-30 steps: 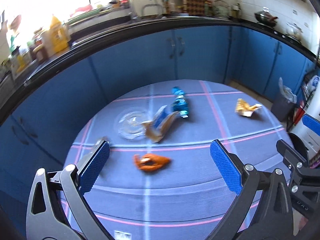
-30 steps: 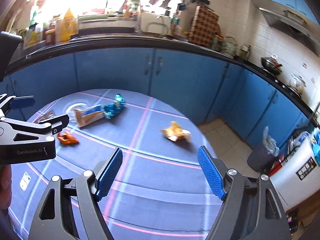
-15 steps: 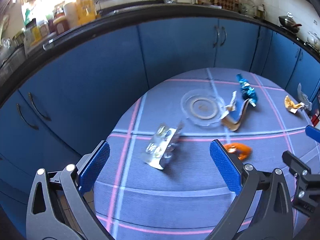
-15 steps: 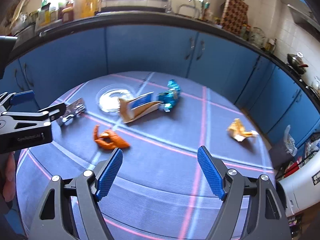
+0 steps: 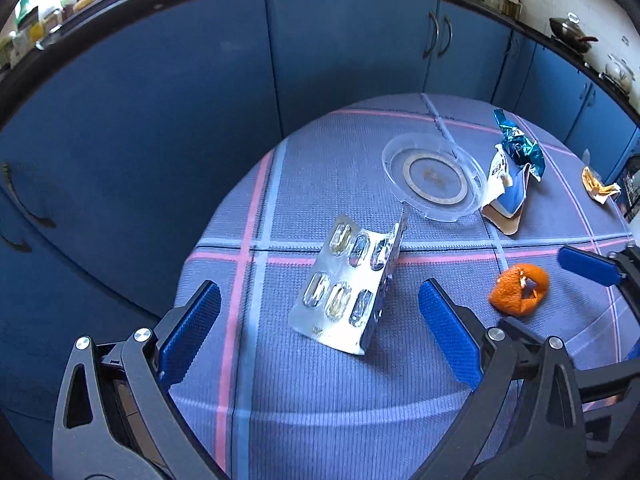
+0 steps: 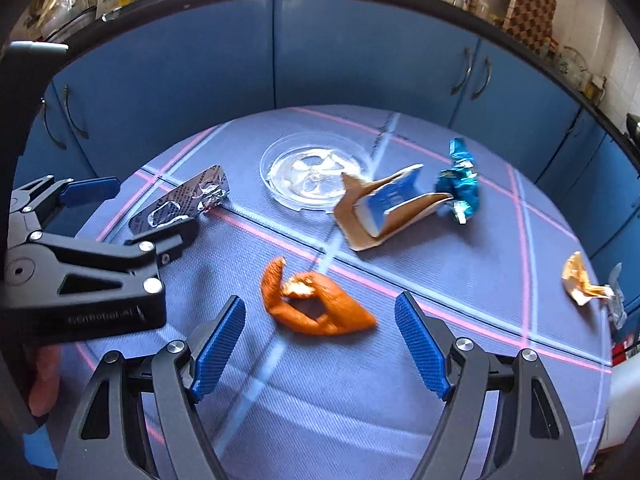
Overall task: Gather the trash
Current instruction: 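Grasp the silver blister pack with the left tool while the right tool grasps the orange peel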
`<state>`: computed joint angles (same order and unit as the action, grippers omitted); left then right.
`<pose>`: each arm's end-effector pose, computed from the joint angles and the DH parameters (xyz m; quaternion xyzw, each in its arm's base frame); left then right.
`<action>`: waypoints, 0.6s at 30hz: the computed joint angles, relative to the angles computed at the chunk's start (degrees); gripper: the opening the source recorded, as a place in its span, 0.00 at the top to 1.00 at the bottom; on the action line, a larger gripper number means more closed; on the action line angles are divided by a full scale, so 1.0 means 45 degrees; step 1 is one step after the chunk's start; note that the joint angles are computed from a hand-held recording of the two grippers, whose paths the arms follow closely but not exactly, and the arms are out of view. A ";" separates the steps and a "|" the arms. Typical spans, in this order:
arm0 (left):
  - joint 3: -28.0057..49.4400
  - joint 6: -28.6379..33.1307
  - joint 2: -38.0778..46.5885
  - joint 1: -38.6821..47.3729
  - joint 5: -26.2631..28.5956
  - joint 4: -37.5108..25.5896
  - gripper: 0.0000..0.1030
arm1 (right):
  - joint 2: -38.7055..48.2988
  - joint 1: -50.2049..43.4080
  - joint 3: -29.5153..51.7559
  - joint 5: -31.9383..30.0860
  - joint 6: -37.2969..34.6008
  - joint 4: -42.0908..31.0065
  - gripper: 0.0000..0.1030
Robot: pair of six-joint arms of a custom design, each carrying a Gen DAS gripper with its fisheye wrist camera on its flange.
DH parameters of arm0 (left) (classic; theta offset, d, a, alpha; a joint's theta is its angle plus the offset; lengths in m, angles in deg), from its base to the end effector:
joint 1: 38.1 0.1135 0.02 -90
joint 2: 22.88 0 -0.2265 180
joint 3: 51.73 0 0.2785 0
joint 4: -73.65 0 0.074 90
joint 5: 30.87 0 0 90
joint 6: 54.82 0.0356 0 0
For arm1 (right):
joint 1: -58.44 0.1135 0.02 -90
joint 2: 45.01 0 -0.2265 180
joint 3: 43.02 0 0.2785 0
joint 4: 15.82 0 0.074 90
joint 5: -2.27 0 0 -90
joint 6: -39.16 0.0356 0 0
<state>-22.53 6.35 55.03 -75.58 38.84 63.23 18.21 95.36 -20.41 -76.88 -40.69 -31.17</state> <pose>0.1753 -0.1189 0.0335 0.0248 0.9497 -0.0011 0.3122 0.1562 0.1090 0.0441 -0.1934 0.9325 0.0335 0.3033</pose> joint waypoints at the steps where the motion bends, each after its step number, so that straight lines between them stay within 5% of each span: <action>1: 0.0092 0.0094 0.0202 0.0099 0.0112 0.0108 0.06 | 0.0436 0.0000 0.0138 -0.0023 0.0009 0.0261 0.27; 6: 0.0758 0.0257 0.1211 0.0610 0.0571 0.0240 0.17 | 0.1367 -0.0057 0.0394 -0.0007 0.0041 0.1050 0.30; 10: 0.0654 0.0205 0.1058 0.0576 0.0329 0.0286 0.29 | 0.0703 -0.0234 0.0201 -0.0289 -0.0061 0.0634 0.58; 13: 0.0492 0.0071 0.0710 0.0328 0.0084 0.0196 0.63 | 0.0377 -0.0161 0.0160 0.0089 -0.0001 0.0219 0.70; 18: 0.0076 -0.0091 -0.0280 0.0691 0.0936 -0.0140 0.65 | -0.1429 -0.0257 -0.0423 0.0211 0.0026 -0.0842 0.76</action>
<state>-22.19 5.94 53.76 -72.47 43.05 62.60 11.78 94.20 -22.31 -75.94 -40.58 -34.96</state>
